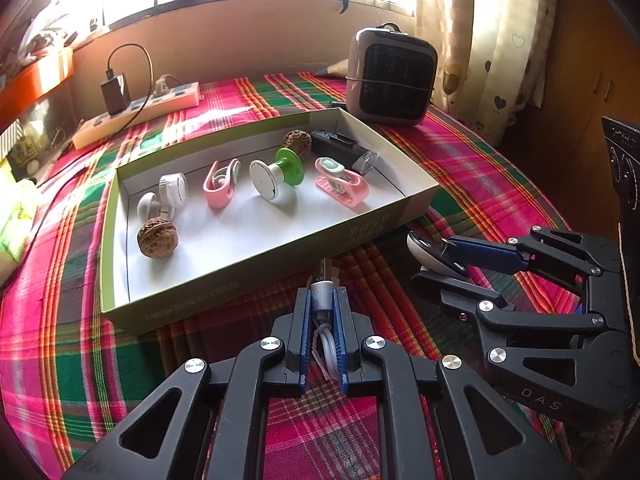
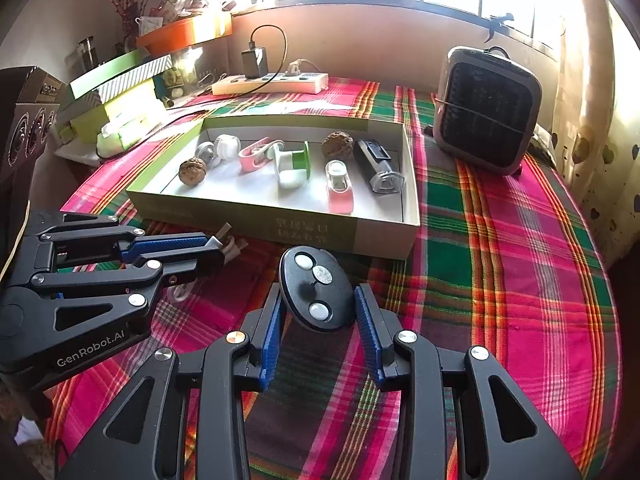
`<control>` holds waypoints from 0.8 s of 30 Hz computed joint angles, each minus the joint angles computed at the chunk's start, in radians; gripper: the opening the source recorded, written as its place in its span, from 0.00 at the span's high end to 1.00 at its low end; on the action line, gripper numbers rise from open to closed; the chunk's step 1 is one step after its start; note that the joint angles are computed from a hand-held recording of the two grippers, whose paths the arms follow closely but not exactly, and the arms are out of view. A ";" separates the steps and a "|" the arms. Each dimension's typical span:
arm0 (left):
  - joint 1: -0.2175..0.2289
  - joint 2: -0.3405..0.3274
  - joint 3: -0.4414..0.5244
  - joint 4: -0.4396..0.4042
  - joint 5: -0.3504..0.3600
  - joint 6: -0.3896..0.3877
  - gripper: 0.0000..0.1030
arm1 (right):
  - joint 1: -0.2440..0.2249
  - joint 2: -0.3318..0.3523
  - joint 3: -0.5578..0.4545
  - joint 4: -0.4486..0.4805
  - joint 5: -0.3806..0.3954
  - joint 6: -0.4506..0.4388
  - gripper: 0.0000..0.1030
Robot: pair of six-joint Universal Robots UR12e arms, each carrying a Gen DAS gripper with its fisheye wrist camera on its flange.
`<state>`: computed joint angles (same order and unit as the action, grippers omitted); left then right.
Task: Organize objects
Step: 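Carry the black device with the right gripper while the left carries the white cable into the tray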
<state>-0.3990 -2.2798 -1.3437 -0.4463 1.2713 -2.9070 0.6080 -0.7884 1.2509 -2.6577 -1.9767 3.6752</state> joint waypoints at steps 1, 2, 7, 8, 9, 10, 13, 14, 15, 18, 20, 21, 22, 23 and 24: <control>0.001 0.001 -0.001 0.003 0.000 -0.001 0.91 | 0.001 0.000 0.000 -0.001 -0.002 -0.001 0.65; 0.001 0.003 -0.003 0.008 -0.001 -0.002 0.91 | 0.001 -0.001 0.000 -0.005 -0.003 -0.002 0.65; 0.006 0.011 -0.010 0.023 -0.009 -0.011 0.91 | 0.005 -0.005 0.003 -0.021 -0.014 -0.006 0.65; 0.006 0.012 -0.011 0.027 -0.010 -0.012 0.91 | 0.006 -0.006 0.003 -0.023 -0.016 -0.008 0.65; 0.007 0.014 -0.013 0.033 -0.010 -0.013 0.91 | 0.006 -0.006 0.002 -0.025 -0.016 -0.009 0.65; 0.008 0.015 -0.015 0.039 -0.010 -0.015 0.91 | 0.006 -0.006 0.002 -0.027 -0.017 -0.011 0.65; 0.009 0.019 -0.017 0.050 -0.007 -0.018 0.91 | 0.007 -0.008 0.001 -0.033 -0.023 -0.017 0.65; 0.009 0.019 -0.017 0.053 -0.007 -0.017 0.91 | 0.008 -0.008 0.001 -0.035 -0.025 -0.017 0.65; 0.010 0.020 -0.018 0.057 -0.005 -0.017 0.91 | 0.008 -0.008 0.001 -0.037 -0.026 -0.018 0.65; 0.012 0.021 -0.017 0.064 -0.004 -0.024 0.91 | 0.008 -0.008 -0.003 -0.039 -0.030 -0.023 0.65; 0.013 0.022 -0.018 0.066 -0.004 -0.025 0.91 | 0.009 -0.007 -0.005 -0.039 -0.032 -0.028 0.65; 0.014 0.022 -0.018 0.067 -0.006 -0.028 0.91 | 0.009 -0.007 -0.006 -0.040 -0.034 -0.029 0.65; 0.016 0.022 -0.017 0.065 -0.013 -0.031 0.91 | 0.009 -0.007 -0.007 -0.041 -0.035 -0.031 0.65; 0.018 0.022 -0.016 0.064 -0.019 -0.033 0.91 | 0.009 -0.006 -0.008 -0.043 -0.036 -0.032 0.65; 0.018 0.022 -0.015 0.065 -0.019 -0.034 0.91 | 0.009 -0.006 -0.010 -0.043 -0.037 -0.034 0.65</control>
<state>-0.3805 -2.2578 -1.3588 -0.3815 1.2526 -2.9412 0.6168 -0.7945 1.2414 -2.7009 -2.0136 3.6413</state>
